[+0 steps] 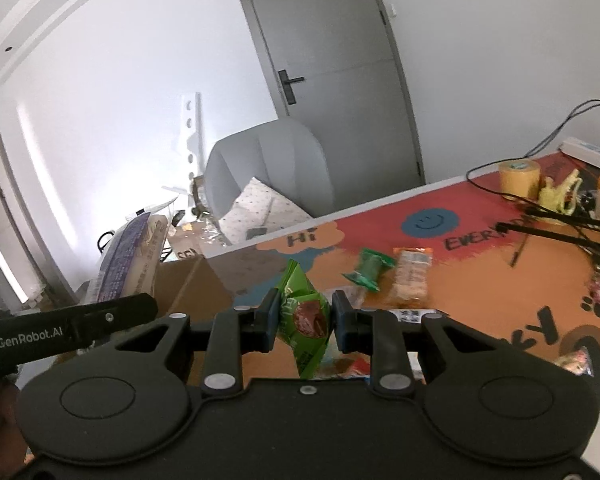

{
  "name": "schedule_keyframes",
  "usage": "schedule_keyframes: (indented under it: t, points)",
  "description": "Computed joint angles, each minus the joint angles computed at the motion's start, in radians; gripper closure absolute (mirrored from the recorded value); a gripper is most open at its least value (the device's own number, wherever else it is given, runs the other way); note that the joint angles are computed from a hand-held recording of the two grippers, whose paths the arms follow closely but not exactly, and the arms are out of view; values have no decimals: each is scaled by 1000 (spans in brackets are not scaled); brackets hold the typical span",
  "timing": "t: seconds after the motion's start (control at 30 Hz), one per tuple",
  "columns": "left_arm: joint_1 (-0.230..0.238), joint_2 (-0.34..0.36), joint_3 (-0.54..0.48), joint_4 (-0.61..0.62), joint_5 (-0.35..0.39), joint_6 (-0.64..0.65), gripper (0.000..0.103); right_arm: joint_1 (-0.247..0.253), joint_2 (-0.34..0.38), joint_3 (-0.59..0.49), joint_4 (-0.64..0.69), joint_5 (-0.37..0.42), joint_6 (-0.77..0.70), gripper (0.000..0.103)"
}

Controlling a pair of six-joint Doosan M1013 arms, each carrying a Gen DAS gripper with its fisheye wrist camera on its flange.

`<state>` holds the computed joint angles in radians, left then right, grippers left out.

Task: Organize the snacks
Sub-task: 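Carry both snacks over the cardboard box and release them inside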

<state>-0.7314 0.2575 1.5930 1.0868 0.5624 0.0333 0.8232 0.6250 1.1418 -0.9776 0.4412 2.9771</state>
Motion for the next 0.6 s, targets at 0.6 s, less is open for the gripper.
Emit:
schedule_keyframes:
  t: [0.6]
  points:
    - [44,-45,55,-8,64,-56,73,15,79,-147,244,-41,-264,77]
